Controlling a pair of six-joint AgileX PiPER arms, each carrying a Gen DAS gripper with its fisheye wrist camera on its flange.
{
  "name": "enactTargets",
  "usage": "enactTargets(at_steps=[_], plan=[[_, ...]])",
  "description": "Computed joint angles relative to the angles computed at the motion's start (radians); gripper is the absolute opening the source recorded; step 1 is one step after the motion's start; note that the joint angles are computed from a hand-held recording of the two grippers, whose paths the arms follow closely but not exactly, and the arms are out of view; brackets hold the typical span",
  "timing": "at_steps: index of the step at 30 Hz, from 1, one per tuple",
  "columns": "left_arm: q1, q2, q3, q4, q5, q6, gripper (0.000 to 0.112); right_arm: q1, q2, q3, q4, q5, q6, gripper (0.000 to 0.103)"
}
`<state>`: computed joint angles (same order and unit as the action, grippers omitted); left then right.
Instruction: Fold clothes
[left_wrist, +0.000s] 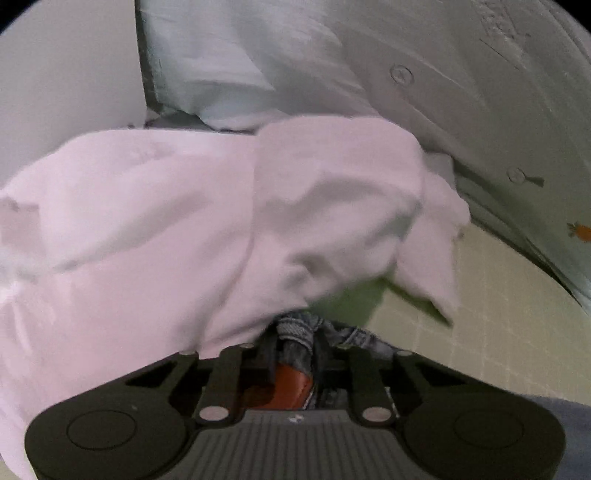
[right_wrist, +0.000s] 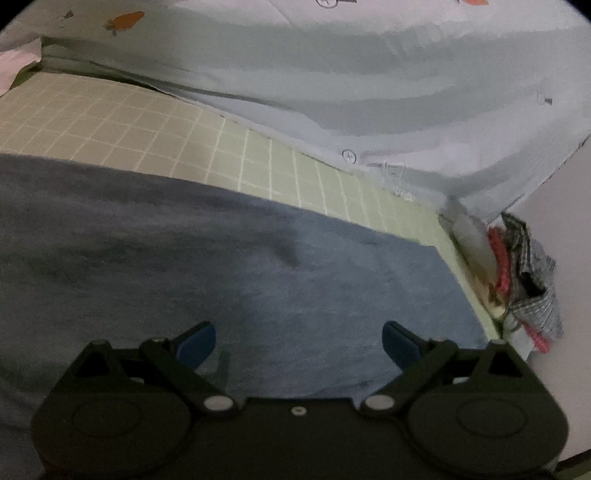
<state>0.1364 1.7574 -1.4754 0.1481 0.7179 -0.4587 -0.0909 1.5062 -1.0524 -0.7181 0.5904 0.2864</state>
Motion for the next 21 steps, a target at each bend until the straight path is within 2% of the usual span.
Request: enactTargets(at_steps=[3, 6, 9, 10, 11, 12, 13, 15, 17, 19, 21], plan=[[0.025, 0.030, -0.033, 0.001, 0.004, -0.013, 0.021, -0.015, -0.004, 0.002, 0.024, 0.001, 0.000, 0.098], [-0.014, 0.043, -0.036, 0.096, 0.012, -0.106, 0.022, -0.049, -0.005, 0.000, 0.076, -0.006, -0.025, 0.098], [-0.045, 0.053, -0.100, 0.105, 0.124, -0.124, 0.031, -0.118, -0.012, -0.001, 0.179, -0.038, -0.091, 0.098], [-0.050, 0.047, -0.116, 0.096, 0.158, -0.127, 0.039, -0.145, -0.013, -0.001, 0.219, -0.047, -0.115, 0.098], [-0.056, 0.015, -0.098, 0.094, 0.168, -0.145, 0.054, -0.176, -0.012, -0.004, 0.263, -0.057, -0.140, 0.099], [-0.062, -0.016, -0.082, 0.091, 0.178, -0.162, 0.063, -0.210, -0.010, -0.008, 0.308, -0.066, -0.165, 0.099], [-0.069, -0.048, -0.066, 0.091, 0.189, -0.182, 0.079, -0.249, -0.007, -0.015, 0.366, -0.076, -0.201, 0.100], [-0.113, -0.143, 0.006, 0.146, 0.192, -0.258, 0.083, -0.336, 0.003, -0.029, 0.504, -0.098, -0.300, 0.101], [-0.171, -0.210, 0.053, 0.164, 0.231, -0.301, 0.086, -0.435, 0.023, -0.049, 0.672, -0.112, -0.442, 0.101], [-0.238, -0.264, 0.087, 0.164, 0.280, -0.335, 0.093, -0.526, 0.057, -0.083, 0.814, -0.116, -0.580, 0.101], [-0.334, -0.271, 0.107, 0.159, 0.323, -0.366, 0.093, -0.597, 0.099, -0.125, 0.919, -0.112, -0.692, 0.101]])
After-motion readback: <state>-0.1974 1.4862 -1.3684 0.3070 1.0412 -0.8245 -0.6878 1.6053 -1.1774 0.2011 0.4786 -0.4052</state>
